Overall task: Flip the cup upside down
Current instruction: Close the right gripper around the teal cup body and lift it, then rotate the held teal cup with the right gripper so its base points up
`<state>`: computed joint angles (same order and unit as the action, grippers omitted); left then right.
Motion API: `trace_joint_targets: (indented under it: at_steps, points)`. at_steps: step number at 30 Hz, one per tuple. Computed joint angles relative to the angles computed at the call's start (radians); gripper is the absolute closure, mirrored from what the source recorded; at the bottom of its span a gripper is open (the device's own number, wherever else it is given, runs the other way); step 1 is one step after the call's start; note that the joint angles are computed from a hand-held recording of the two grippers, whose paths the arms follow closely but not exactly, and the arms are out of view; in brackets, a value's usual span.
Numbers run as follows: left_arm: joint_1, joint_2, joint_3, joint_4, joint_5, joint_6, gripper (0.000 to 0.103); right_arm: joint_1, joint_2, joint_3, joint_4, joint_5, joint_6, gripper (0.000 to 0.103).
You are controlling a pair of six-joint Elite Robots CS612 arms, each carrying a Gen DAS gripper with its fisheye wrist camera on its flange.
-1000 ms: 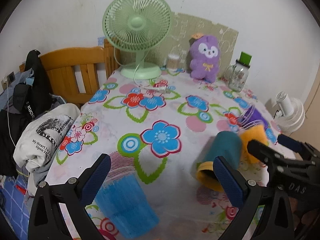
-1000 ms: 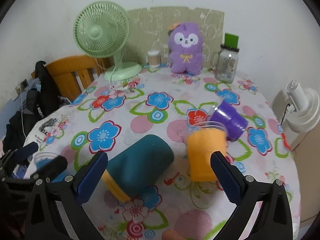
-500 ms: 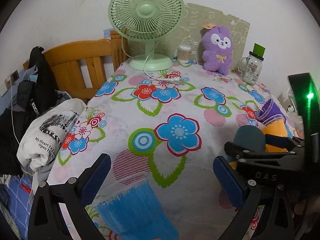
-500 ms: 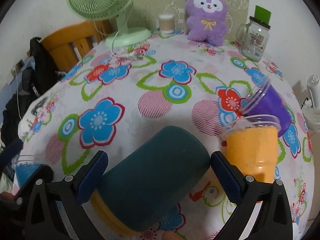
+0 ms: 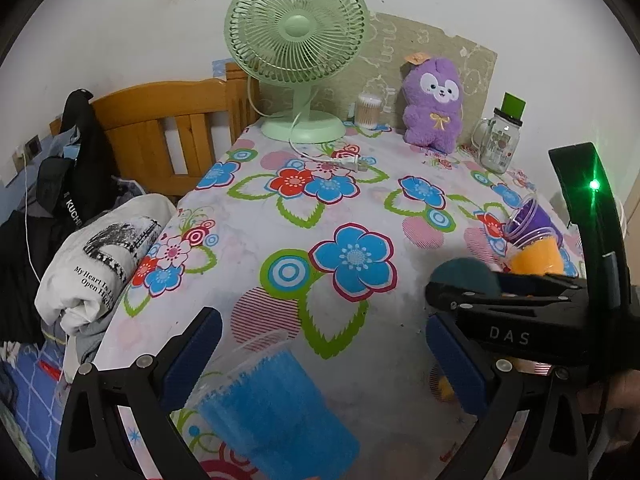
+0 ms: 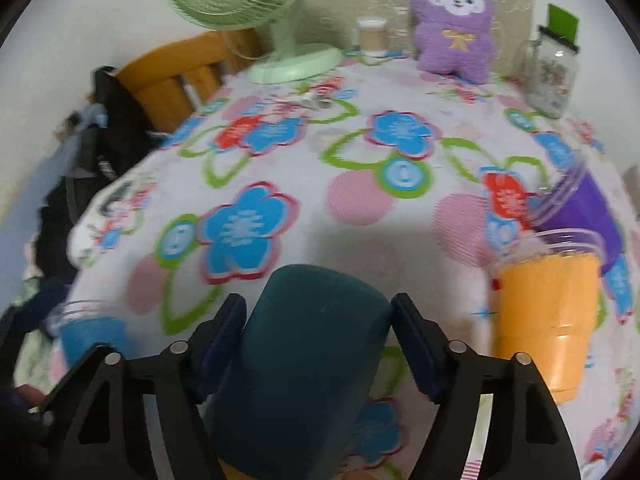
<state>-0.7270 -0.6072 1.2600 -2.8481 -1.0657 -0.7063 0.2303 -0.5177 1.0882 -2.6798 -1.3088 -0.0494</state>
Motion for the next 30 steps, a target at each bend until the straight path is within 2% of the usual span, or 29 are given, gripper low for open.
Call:
trace_joint_targets:
  at_steps: [7,14,21,24,27,29,30]
  points:
    - [-0.006,-0.024,0.039,-0.008,0.015,-0.029,0.000,0.000,-0.018,0.029,0.002,0.067,-0.022,0.030]
    - [-0.013,-0.039,0.066,-0.034,0.017,-0.035,0.000,-0.011,-0.064,0.100,-0.022,0.127,-0.033,0.030]
    - [-0.019,-0.045,0.079,-0.034,0.002,-0.026,0.000,-0.008,-0.076,0.124,0.037,0.107,-0.074,0.030]
    - [-0.022,-0.047,0.086,-0.032,-0.008,-0.035,0.000,-0.012,-0.080,0.142,0.039,0.121,-0.071,0.030]
    - [-0.021,-0.044,0.082,-0.022,-0.026,-0.038,0.000,-0.015,-0.083,0.147,0.025,0.101,-0.038,0.022]
    - [-0.022,-0.043,0.079,-0.017,-0.025,-0.038,0.000,-0.013,-0.087,0.154,-0.010,0.062,-0.015,0.006]
    - [-0.022,-0.044,0.080,-0.021,-0.025,-0.036,0.000,-0.016,-0.091,0.161,-0.027,0.067,-0.005,0.005]
